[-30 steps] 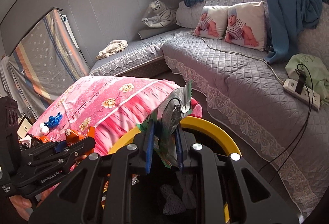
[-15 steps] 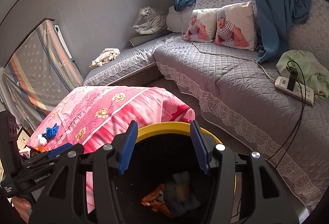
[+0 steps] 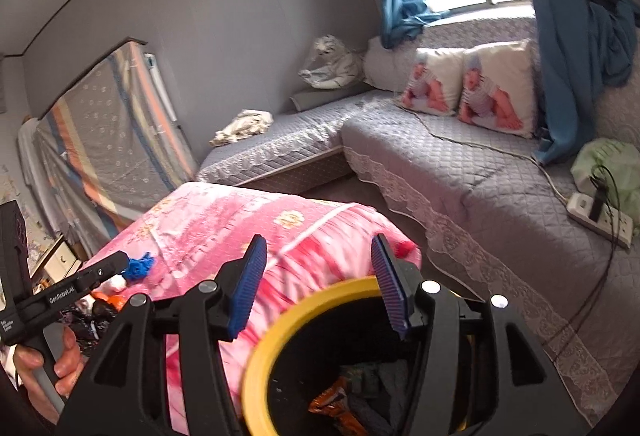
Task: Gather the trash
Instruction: 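Move both tools back to the bed, left tool toward the black plastic bag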
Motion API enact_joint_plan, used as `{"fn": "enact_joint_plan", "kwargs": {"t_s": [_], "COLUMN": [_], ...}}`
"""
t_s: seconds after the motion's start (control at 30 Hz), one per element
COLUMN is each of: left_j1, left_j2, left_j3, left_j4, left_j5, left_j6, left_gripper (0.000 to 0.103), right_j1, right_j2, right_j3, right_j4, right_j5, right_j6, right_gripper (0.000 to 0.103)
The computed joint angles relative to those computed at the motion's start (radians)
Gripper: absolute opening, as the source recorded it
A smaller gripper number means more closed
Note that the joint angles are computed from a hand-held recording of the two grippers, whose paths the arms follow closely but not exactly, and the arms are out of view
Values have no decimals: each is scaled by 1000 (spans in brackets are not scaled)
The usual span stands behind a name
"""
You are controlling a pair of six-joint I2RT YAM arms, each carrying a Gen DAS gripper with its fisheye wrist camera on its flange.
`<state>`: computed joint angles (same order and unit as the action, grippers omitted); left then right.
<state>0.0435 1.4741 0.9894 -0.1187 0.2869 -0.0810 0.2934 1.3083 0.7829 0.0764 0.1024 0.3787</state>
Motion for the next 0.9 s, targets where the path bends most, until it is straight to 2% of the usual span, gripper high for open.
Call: {"fn": "enact_joint_plan", "kwargs": {"t_s": [0.23, 0.47, 0.5, 0.8, 0.9], "left_j1": [275, 547, 577, 739, 768], "left_j2": [-77, -41, -33, 45, 88], "left_j3": [22, 82, 90, 95, 96], "left_j4": [-67, -115, -119, -81, -64], "left_j5": [42, 72, 76, 60, 54], "left_j6": [82, 164, 172, 228, 242], "left_gripper": [60, 70, 71, 87, 89], "right_j1": [165, 327, 344, 473, 503], "right_j2": [134, 362, 392, 686, 740], "right_j3": [165, 386, 415, 732, 771], "right_j4": [24, 43, 42, -89, -103], "right_j5": [0, -49, -61, -181, -210], "right_j6": [-46, -57, -61, -91, -94], "right_gripper": [57, 63, 67, 75, 79]}}
